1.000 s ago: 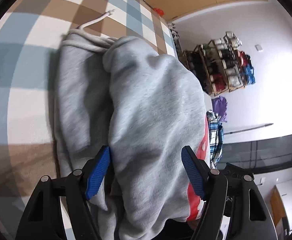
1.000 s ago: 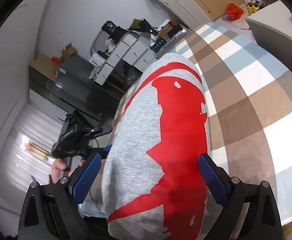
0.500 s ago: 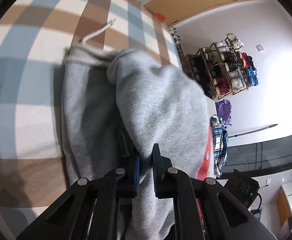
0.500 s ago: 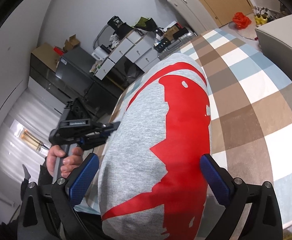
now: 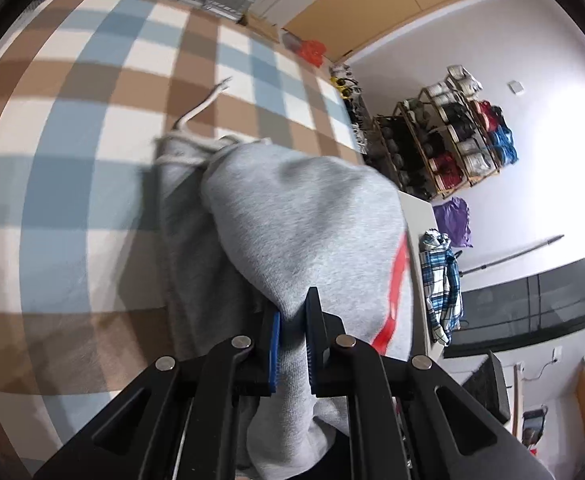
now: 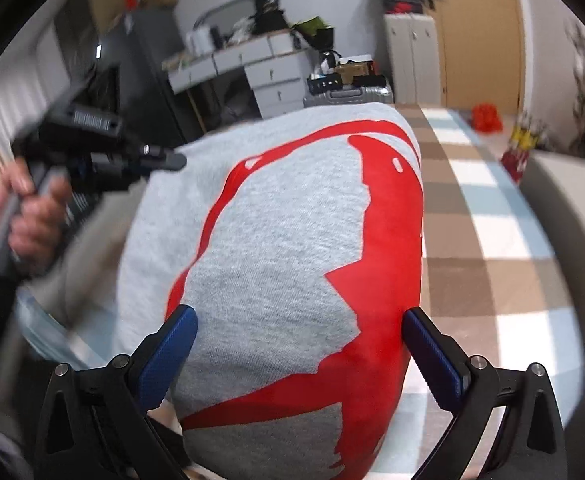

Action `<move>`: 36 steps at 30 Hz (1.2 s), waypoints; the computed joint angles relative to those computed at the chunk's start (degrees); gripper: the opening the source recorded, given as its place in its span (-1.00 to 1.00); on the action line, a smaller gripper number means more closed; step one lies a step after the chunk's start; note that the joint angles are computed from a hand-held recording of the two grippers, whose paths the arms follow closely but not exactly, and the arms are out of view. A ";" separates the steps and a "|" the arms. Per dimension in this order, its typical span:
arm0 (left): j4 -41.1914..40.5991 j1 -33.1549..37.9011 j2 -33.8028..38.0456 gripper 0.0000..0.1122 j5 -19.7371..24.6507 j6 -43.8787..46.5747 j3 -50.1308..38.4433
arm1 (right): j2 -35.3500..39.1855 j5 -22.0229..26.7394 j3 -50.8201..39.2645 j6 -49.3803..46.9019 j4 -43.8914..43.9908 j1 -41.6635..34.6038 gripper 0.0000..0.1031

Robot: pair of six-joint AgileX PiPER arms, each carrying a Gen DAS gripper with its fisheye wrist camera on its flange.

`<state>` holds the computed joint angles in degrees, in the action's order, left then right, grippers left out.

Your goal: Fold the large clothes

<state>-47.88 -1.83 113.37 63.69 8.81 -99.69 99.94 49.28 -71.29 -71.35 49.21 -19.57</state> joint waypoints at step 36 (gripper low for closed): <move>-18.81 -7.99 -8.12 -0.78 -17.87 14.31 26.92 | 3.39 15.22 -13.24 6.77 4.29 -6.30 1.00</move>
<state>-66.69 -9.82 105.25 45.82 23.12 -72.77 103.33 64.51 -84.53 -64.58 53.50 -25.87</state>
